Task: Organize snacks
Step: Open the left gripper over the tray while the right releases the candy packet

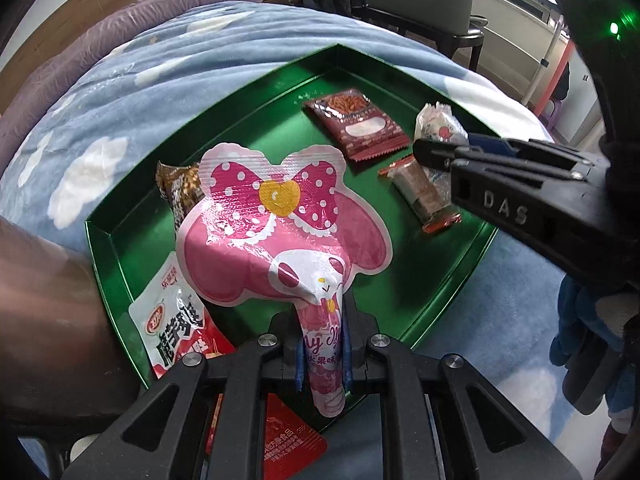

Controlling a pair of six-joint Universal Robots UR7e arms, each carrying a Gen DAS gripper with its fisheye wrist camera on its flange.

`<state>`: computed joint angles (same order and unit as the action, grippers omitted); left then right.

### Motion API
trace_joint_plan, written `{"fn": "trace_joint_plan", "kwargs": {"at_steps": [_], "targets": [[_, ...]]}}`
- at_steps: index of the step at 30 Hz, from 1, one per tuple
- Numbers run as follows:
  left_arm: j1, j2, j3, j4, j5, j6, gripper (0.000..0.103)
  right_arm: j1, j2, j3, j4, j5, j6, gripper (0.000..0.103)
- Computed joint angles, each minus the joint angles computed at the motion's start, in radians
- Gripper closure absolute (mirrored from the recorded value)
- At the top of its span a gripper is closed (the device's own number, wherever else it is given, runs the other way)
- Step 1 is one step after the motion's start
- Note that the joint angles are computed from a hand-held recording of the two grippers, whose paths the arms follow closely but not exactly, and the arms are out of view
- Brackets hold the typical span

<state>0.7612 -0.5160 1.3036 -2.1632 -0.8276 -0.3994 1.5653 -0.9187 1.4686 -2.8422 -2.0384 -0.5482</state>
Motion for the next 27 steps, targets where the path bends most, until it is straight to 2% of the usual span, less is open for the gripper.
{"fn": "trace_joint_plan", "kwargs": {"at_steps": [6, 12, 14, 15, 16, 17, 24, 27], "targets": [[0.006, 0.005, -0.011, 0.032, -0.005, -0.027, 0.09, -0.001, 0.001, -0.004, 0.008, -0.001, 0.013, 0.088], [0.008, 0.003, -0.013, 0.041, -0.012, -0.038, 0.076, -0.002, 0.0, -0.008, 0.019, -0.002, 0.028, 0.086], [0.007, 0.001, -0.01, 0.037, -0.002, -0.042, 0.07, 0.0, 0.0, -0.01, 0.019, -0.009, 0.026, 0.08], [0.005, -0.002, -0.007, 0.033, 0.002, -0.045, 0.068, 0.002, 0.001, -0.011, 0.018, -0.014, 0.025, 0.072], [0.003, -0.004, -0.005, 0.028, 0.007, -0.046, 0.064, 0.003, 0.0, -0.012, 0.02, -0.016, 0.026, 0.056], [0.001, -0.006, -0.002, 0.024, 0.012, -0.047, 0.061, 0.003, 0.0, -0.012, 0.022, -0.017, 0.028, 0.05], [-0.017, -0.022, 0.008, 0.021, 0.039, -0.041, 0.057, 0.013, 0.002, -0.017, 0.031, -0.051, 0.034, 0.046], [-0.029, -0.032, 0.013, 0.022, 0.055, -0.042, 0.057, 0.021, -0.007, -0.009, 0.026, -0.059, 0.037, 0.028]]}}
